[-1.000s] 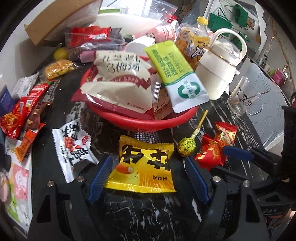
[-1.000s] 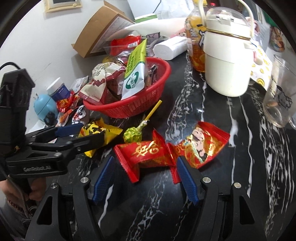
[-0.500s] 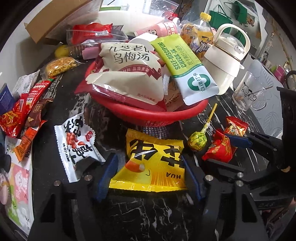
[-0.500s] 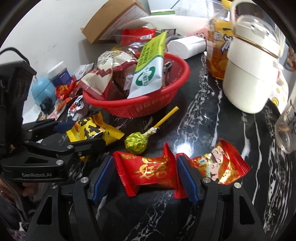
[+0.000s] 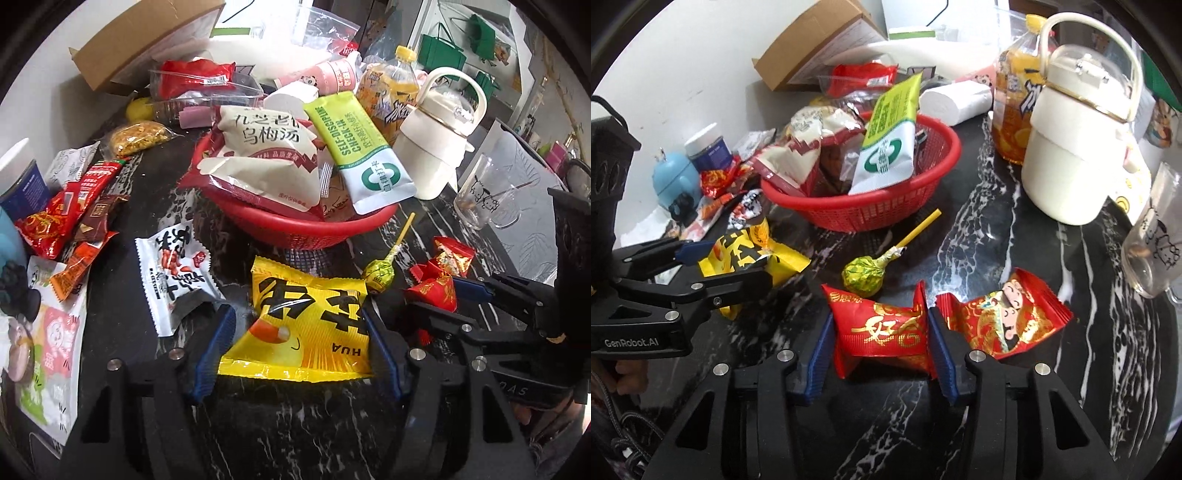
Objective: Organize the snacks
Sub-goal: 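Grasp the yellow HUA packet with the left tool while the right tool grasps the red candy packet, then lift and carry the yellow packet and red candy packet over the red basket with both tools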
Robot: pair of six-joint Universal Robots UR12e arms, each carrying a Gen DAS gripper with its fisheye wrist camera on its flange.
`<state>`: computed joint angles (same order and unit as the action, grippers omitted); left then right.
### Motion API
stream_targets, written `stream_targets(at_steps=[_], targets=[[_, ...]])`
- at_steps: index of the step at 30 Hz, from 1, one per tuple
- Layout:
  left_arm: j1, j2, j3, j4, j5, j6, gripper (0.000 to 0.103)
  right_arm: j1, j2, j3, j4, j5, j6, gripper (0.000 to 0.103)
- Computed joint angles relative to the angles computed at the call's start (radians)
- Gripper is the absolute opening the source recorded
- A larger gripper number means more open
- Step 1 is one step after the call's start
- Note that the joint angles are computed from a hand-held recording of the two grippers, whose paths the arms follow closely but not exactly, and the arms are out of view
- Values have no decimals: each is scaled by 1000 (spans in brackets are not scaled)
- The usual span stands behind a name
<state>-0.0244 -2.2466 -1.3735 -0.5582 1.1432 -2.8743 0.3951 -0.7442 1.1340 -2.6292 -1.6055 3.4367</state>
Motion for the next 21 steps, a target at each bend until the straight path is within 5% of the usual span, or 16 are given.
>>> stream_targets(at_steps=[8,11,21], targets=[[7,22,-27,50,-16,-19,68,2,-15,20,-37,9,-17,48],[8,24,-30,56,-16,-27,68,4,-5,2,-25,-12,-17,60],[16,20,-23,48,-20,-52,68,7,21,-44,19,-36,-33,67]])
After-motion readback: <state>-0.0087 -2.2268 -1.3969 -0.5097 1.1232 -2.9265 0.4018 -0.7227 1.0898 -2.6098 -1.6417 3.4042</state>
